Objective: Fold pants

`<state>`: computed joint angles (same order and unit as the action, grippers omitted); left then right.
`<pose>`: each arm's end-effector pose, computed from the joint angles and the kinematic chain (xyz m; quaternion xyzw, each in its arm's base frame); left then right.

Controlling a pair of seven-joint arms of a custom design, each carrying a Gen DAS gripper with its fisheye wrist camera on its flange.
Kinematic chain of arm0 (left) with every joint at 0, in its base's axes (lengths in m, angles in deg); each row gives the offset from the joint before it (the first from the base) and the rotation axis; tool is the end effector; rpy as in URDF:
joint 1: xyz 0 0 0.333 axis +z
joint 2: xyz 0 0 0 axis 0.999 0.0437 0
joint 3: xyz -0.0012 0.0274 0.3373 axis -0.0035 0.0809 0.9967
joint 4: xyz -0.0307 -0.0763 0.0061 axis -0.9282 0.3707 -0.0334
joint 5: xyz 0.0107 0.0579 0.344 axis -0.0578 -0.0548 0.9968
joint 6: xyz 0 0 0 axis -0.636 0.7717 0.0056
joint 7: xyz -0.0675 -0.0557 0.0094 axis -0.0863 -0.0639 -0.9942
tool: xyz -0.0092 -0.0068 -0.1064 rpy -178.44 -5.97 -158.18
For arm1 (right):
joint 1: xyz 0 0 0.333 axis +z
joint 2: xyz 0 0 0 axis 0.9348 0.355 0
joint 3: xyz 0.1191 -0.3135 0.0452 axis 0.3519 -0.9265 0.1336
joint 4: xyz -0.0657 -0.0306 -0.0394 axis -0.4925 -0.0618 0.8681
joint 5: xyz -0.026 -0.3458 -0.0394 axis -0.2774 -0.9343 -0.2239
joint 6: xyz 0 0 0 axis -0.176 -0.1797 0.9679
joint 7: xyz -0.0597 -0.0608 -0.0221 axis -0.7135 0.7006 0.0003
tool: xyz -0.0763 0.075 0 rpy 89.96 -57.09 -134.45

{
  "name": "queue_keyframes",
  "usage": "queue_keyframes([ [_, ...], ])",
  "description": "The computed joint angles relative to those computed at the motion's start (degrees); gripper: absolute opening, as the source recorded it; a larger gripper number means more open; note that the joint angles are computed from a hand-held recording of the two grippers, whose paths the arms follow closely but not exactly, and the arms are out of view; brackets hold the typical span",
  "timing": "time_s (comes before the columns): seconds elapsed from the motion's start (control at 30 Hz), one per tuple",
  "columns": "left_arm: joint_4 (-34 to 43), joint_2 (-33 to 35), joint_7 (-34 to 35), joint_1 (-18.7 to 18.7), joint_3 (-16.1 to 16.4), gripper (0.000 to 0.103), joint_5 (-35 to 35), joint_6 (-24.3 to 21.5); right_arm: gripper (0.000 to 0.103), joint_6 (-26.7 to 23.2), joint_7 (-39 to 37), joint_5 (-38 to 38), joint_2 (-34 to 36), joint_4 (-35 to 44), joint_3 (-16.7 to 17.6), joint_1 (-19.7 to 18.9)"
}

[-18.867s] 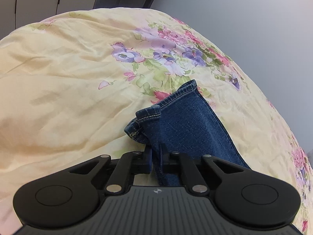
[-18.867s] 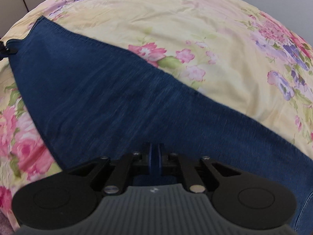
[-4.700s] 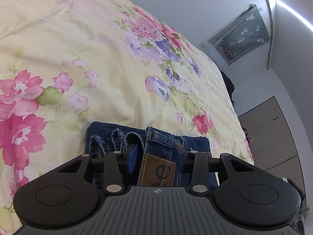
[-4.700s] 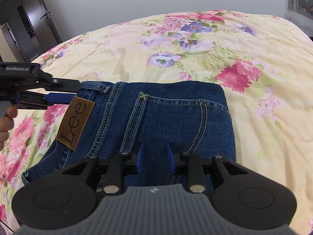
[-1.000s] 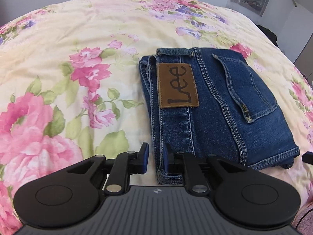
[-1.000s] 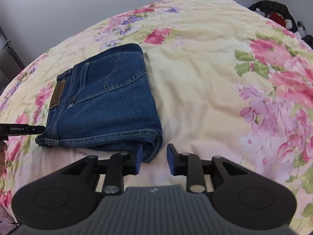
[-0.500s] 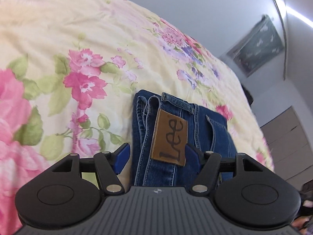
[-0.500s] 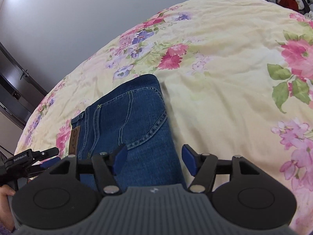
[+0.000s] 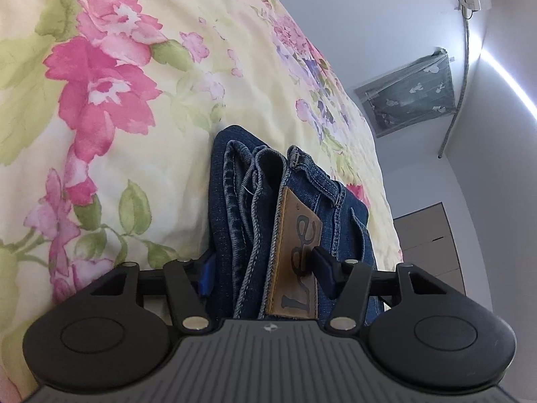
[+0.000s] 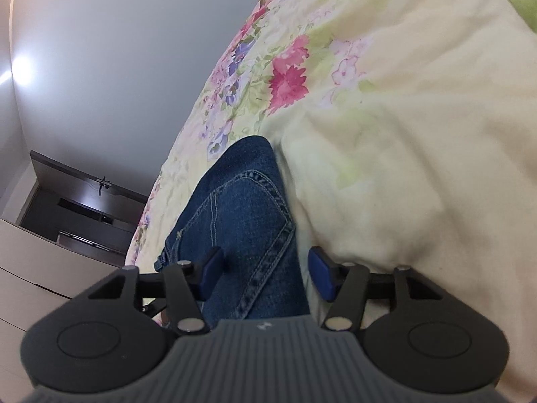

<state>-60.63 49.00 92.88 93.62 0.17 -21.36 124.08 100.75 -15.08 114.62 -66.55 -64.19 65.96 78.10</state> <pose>0.7468 -0.1363 0.4295 0.6215 -0.5990 0.4651 0.1964 0.6037 0.0868 0.4517 -0.3714 0.7787 0.0674 0.5012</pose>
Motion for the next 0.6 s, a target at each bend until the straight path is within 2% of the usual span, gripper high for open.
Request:
queue_keyframes([
  [0.1, -1.90, -1.74, 0.39, -0.17, 0.29, 0.051, 0.09, 1.48, 0.035, -0.85, -0.87, 1.12, 0.92, 1.10, 0.11, -0.24],
  [0.17, -2.64, -3.06, 0.44, -0.85, 0.90, 0.042, 1.19, 2.44, 0.026, 0.36, -0.24, -1.40, 0.51, 0.99, 0.05, 0.37],
  [0.27, -3.18, -4.46, 0.07, -1.60, 1.57, 0.035, 2.70, 3.22, 0.020, 2.50, 1.85, -5.53, -0.34, 1.09, 0.45, 1.06],
  [0.5, -5.29, -8.37, -0.01, -0.77, 1.92, 0.033, 3.18, 3.25, 0.017, 5.43, 13.40, -21.10, -3.15, 0.96, 1.60, 2.04],
  [0.6, -4.56, -10.29, -1.27, 0.03, 3.60, 0.033, 4.83, 0.39, 0.017, 4.93, 20.59, -29.65, -3.42, 2.15, 1.85, 2.88],
])
